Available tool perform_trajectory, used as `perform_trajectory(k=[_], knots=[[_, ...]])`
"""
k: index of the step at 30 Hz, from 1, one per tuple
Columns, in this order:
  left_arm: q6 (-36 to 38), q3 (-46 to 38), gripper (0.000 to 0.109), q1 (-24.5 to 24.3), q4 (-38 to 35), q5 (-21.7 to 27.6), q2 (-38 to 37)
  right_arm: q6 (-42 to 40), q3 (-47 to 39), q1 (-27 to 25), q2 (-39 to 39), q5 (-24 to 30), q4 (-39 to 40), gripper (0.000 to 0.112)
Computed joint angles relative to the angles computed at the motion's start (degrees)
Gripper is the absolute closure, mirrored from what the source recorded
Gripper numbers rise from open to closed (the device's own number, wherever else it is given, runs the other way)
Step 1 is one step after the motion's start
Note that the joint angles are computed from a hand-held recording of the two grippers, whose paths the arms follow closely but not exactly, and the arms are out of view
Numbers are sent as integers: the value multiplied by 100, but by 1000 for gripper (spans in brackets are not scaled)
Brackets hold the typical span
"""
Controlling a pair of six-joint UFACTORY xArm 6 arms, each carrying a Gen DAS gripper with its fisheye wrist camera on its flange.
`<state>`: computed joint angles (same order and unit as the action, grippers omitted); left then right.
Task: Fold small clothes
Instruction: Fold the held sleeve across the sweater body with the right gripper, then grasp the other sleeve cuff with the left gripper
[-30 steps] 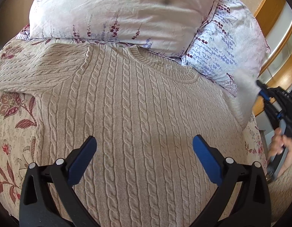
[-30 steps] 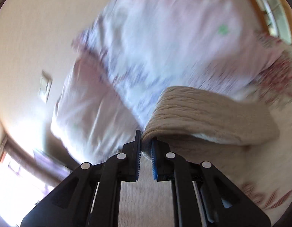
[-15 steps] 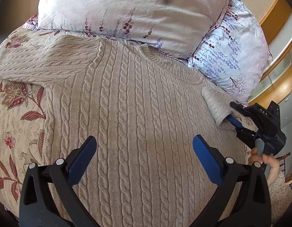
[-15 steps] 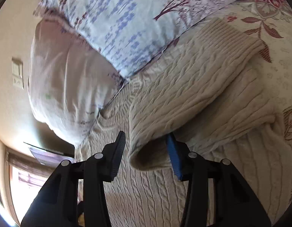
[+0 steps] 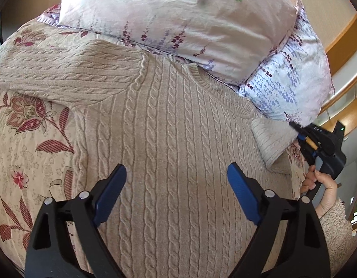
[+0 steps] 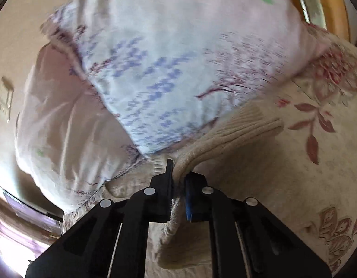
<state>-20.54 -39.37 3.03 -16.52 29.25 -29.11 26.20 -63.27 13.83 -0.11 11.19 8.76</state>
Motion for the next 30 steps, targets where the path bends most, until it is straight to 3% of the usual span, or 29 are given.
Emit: perform_trajectory(k=[3, 6, 8, 10, 11, 14, 18, 22, 25, 28, 30], knots=[[212, 47, 21, 79, -358, -46, -42, -724, -563, 562, 377, 187, 229, 103], [524, 69, 21, 131, -814, -144, -67, -1803, -1229, 1026, 915, 1014, 975, 102], [795, 42, 21, 152, -1183, -179, -33, -2341, -1579, 1205, 1206, 1857, 1536, 84], [1129, -46, 22, 167, -1648, -198, 83, -2447, -1423, 1256, 1094, 2084, 1799, 71], [1254, -104, 24, 168, -1835, -204, 163, -2493, -1206, 1237, 930, 2041, 1999, 66], [1651, -335, 25, 197, -2510, -151, 497, -2276, -599, 1002, 435, 1755, 2364, 64], [1707, -775, 31, 287, -3077, 27, 1111, -1149, 603, 192, -574, 1420, 2518, 64], [1529, -1138, 34, 350, -3111, 84, 1576, -492, 1462, -512, -1242, 985, 2850, 64], [1406, -1405, 37, 370, -2866, 64, 1851, -871, 1603, -706, -1271, 651, 3658, 65], [1437, -1701, 53, 430, -2733, 193, 2147, -1068, 1525, -708, -1098, 356, 4021, 70], [1515, -1931, 74, 473, -2785, 343, 2378, -1105, 1515, -667, -1066, 281, 4065, 79]])
